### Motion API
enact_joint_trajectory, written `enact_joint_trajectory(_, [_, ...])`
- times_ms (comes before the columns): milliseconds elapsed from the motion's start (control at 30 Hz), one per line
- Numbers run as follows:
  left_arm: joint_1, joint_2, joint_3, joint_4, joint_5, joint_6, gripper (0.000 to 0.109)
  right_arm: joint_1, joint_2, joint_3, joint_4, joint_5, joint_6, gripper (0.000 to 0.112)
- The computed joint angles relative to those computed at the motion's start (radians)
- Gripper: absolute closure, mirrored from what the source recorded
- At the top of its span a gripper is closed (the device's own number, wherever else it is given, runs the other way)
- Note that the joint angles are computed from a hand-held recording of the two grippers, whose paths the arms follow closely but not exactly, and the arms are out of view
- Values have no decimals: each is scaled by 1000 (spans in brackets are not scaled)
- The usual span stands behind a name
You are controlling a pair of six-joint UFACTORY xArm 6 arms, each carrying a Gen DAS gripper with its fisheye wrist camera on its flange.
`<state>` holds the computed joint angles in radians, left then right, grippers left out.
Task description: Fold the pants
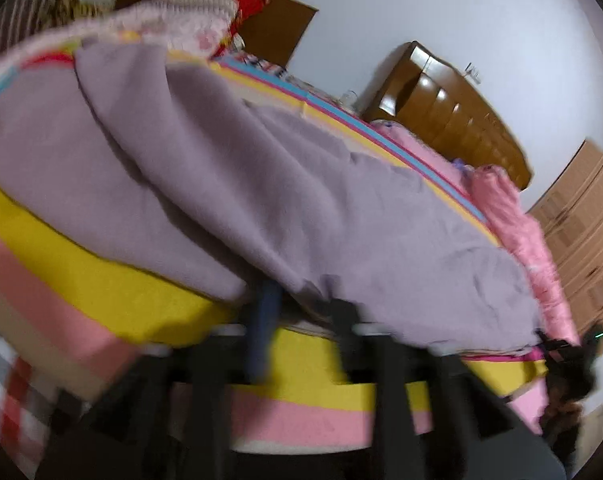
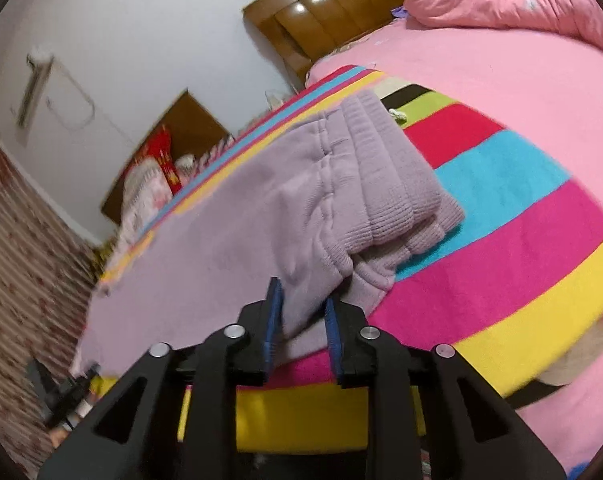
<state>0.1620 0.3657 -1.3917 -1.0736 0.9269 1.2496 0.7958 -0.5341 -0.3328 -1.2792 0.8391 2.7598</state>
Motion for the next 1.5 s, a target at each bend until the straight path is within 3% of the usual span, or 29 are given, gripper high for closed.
enact_joint_trajectory(33, [-6,-49,48,-48,-76,49,15,36,-19,-15,94,55,-94,76])
enact_joint_trajectory(100, [-23,-137,134,-225,-211,209,11,145,0,-87,229,257,-205,62])
enact_joint_trajectory(133, [-29,-174,150,-277,-216,276,11,189,26,-128,263,349,-235,53])
enact_joint_trajectory(167, [-32,-192,147,-287,-182,305,10,219,50,-173,282,428,-294,49])
enact_joint_trajectory(233, [-65,-206,116,-236,-104,301,7,217,82,-229,259,471,-397,35])
enact_joint_trajectory(333, [-191,-156,12,-69,-30,230,7,109,160,-318,210,372,-594,29])
enact_joint_trajectory(467, [-400,30,-197,186,-58,63,9,-70,323,-469,281,174,-903,28])
enact_joint_trajectory(533, [-462,125,-300,258,-52,32,9,-119,372,-504,298,91,-989,20])
enact_joint_trajectory(633, [-545,256,-399,408,-171,-44,11,-152,422,-508,373,48,-1089,20])
enact_joint_trajectory(700, [-553,364,-512,497,-167,-115,7,-177,423,-449,422,-6,-1088,20])
enact_joint_trajectory(767, [-535,445,-659,480,-71,-201,8,-197,350,-335,310,-130,-966,21])
enact_joint_trajectory(867, [-547,433,-621,519,-129,-155,7,-170,319,-296,265,-119,-907,21])
enact_joint_trajectory(967, [-543,457,-664,518,-99,-170,7,-170,327,-305,286,-107,-914,21])
enact_joint_trajectory(1100, [-546,440,-637,517,-111,-166,7,-196,327,-383,473,-111,-1093,18])
enact_joint_trajectory(1267, [-546,440,-637,519,-112,-165,7,-286,406,-509,390,-123,-1209,18])
enact_joint_trajectory(1333, [-545,447,-650,520,-105,-168,7,-365,507,-566,490,-180,-1323,18])
enact_joint_trajectory(1433, [-544,448,-656,521,-98,-170,7,-419,518,-514,554,-282,-1350,15])
enact_joint_trajectory(1500, [-544,449,-658,521,-96,-172,7,-407,497,-499,570,-272,-1364,15])
